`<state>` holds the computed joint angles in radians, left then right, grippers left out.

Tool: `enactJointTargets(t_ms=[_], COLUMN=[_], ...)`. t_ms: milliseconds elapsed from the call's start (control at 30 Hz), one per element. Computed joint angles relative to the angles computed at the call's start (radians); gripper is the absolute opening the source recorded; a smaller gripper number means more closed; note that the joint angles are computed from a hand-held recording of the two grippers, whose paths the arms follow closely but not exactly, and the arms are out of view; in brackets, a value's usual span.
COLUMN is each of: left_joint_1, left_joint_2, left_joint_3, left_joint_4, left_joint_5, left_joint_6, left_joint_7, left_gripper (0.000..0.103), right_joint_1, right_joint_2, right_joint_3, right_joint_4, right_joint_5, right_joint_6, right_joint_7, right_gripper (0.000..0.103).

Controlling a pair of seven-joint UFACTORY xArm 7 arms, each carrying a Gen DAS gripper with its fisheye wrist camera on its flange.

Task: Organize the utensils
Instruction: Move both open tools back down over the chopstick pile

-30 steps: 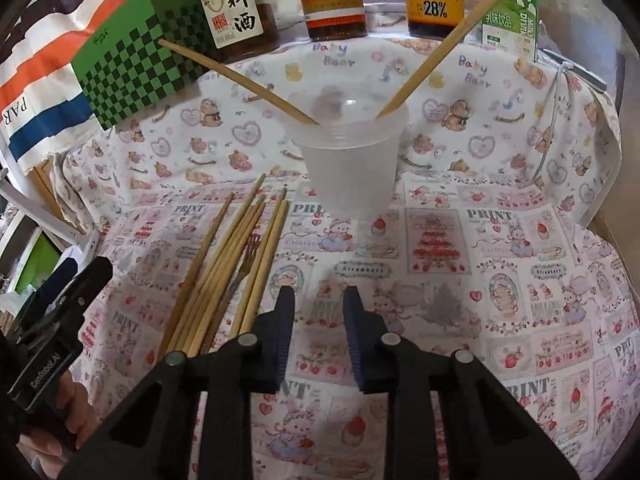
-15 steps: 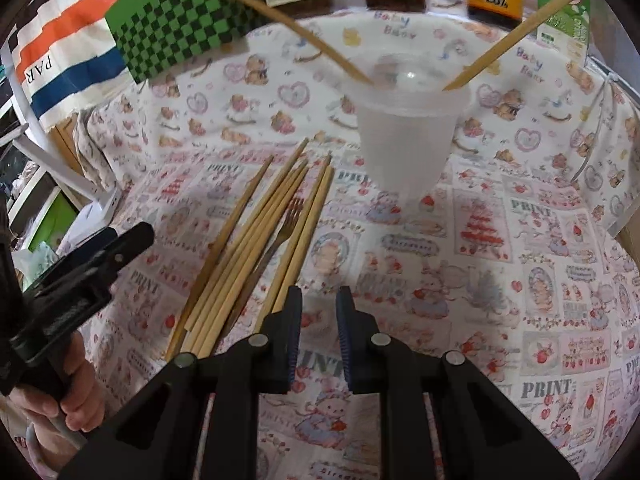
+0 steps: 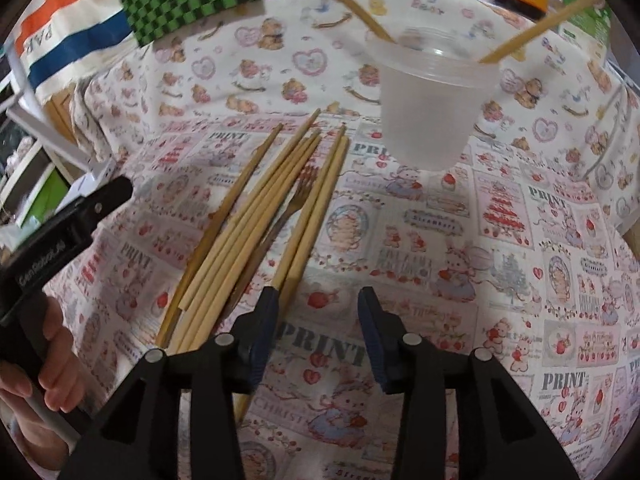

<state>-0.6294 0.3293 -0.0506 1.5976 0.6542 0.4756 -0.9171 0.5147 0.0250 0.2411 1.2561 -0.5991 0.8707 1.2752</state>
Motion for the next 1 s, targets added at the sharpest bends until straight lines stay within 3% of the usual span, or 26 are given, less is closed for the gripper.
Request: enactJointTargets(t_ms=[100, 233, 433, 533, 800, 933, 1000], left_joint_1=[-0.057, -0.045, 0.007, 0.018, 0.013, 0.017, 0.018], left_joint_2=[-0.023, -0.053, -0.060, -0.060, -0.059, -0.053, -0.051], left_joint_3=[0.056, 0.050, 0.012, 0.006, 0.006, 0.000, 0.000], left_joint_4=[-0.014, -0.041, -0.051, -0.055, -0.051, -0.046, -0.045], left_joint_5=[0.167, 0.304, 0.286, 0.258, 0.296, 0.281, 0.270], left_joint_6=[0.006, -0.037, -0.060, -0.063, -0.037, -0.029, -0.030], left_joint_7=[-0.140, -0.262, -0.294, -0.296, -0.328, -0.310, -0.302], left_gripper=[0.094, 0.097, 0.098, 0.098, 0.099, 0.099, 0.099], right_joint_1=[0.007, 0.016, 0.003, 0.039, 0.007, 0.005, 0.006], right_joint_2=[0.016, 0.023, 0.037, 0.055, -0.010, 0.007, 0.011], right_joint_3=[0.002, -0.001, 0.013, -0.004, -0.012, 0.002, 0.000], right_joint_4=[0.017, 0.026, 0.037, 0.067, 0.000, 0.031, 0.032], right_joint_5=[-0.008, -0.029, 0.017, -0.011, 0.028, 0.016, 0.018], right_joint_6=[0.021, 0.038, 0.023, 0.086, 0.010, 0.085, 0.077], right_joint_7=[-0.013, -0.005, -0.055, -0.042, 0.002, -0.002, -0.010], right_gripper=[0.044, 0.046, 0.047, 0.047, 0.044, 0.044, 0.044])
